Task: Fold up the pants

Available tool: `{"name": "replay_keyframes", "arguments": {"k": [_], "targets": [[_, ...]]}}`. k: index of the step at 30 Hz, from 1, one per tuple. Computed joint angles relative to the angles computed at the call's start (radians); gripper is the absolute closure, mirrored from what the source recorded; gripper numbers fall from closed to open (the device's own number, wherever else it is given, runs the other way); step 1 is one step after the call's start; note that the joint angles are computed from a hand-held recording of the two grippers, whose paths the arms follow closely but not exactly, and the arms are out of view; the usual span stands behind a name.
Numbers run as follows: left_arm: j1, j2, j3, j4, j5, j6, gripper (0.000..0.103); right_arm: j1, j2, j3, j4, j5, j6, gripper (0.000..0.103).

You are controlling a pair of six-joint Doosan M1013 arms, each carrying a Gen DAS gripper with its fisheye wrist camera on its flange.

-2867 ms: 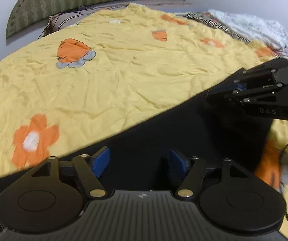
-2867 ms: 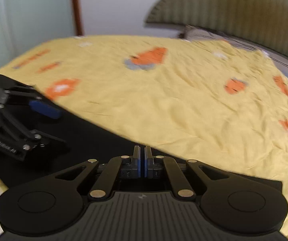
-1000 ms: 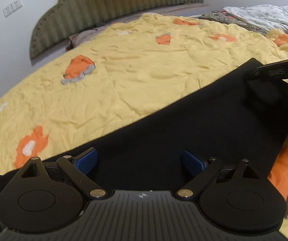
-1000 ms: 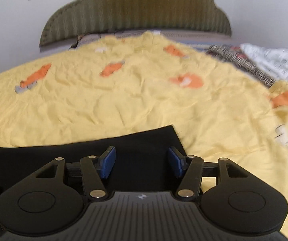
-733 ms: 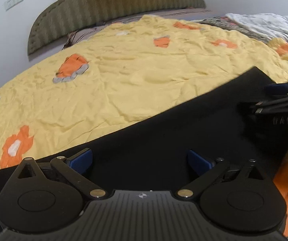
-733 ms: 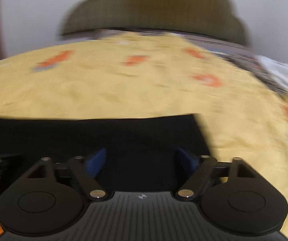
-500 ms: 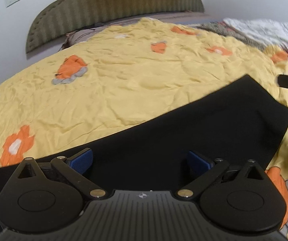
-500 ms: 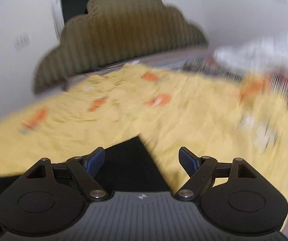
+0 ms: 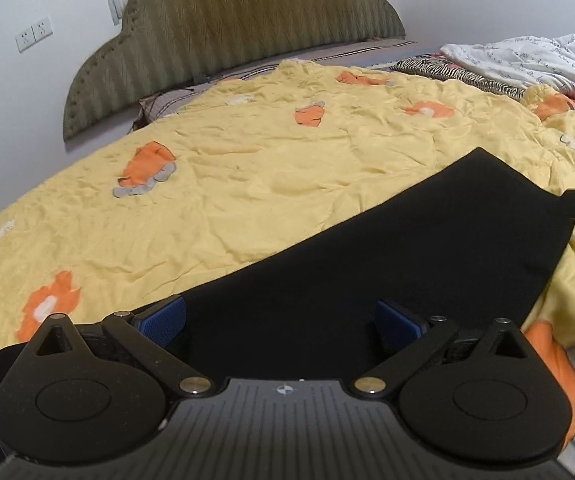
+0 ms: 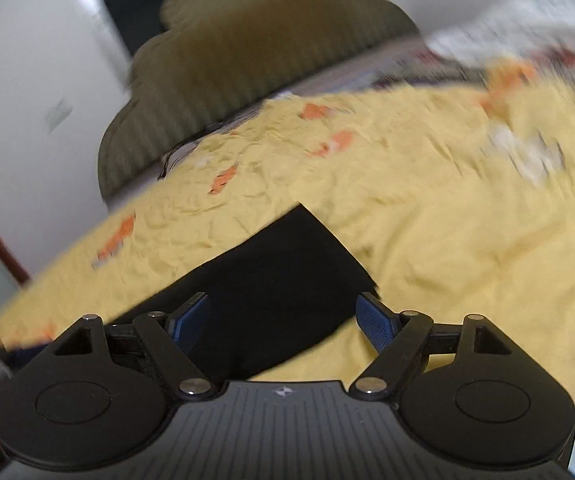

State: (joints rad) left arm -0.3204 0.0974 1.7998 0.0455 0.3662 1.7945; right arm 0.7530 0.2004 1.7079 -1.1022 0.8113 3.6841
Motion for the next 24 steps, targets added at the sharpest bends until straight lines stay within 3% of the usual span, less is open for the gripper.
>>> {"name": "replay_keyframes", "arguments": {"k": [3, 7, 14, 15, 19, 22, 24], "targets": [[0.006, 0.000, -0.001, -0.024, 0.026, 0.020, 0.001, -0.009, -0.021, 0.045, -0.001, -0.058, 0.113, 0.023], [0.017, 0.008, -0.015, -0.093, 0.071, 0.053, 0.001, -0.012, -0.040, 0.109, -0.169, -0.130, 0.378, 0.022], [0.023, 0.009, -0.021, -0.096, 0.075, 0.037, 0.001, -0.012, -0.032, 0.134, -0.342, -0.065, 0.719, 0.024], [0.026, 0.011, -0.026, -0.119, 0.084, 0.050, 0.001, -0.014, -0.029, 0.132, -0.345, -0.059, 0.731, 0.029], [0.038, 0.020, -0.048, -0.203, 0.117, 0.099, 0.001, -0.027, -0.022, 0.129, -0.275, -0.054, 0.751, 0.078], [0.049, 0.034, -0.078, -0.260, 0.158, 0.113, 0.001, -0.028, -0.026, 0.145, -0.298, -0.053, 0.806, 0.085], [0.063, 0.049, -0.105, -0.333, 0.207, 0.134, 0.001, -0.024, -0.024, 0.132, -0.277, -0.042, 0.732, 0.088]]}}
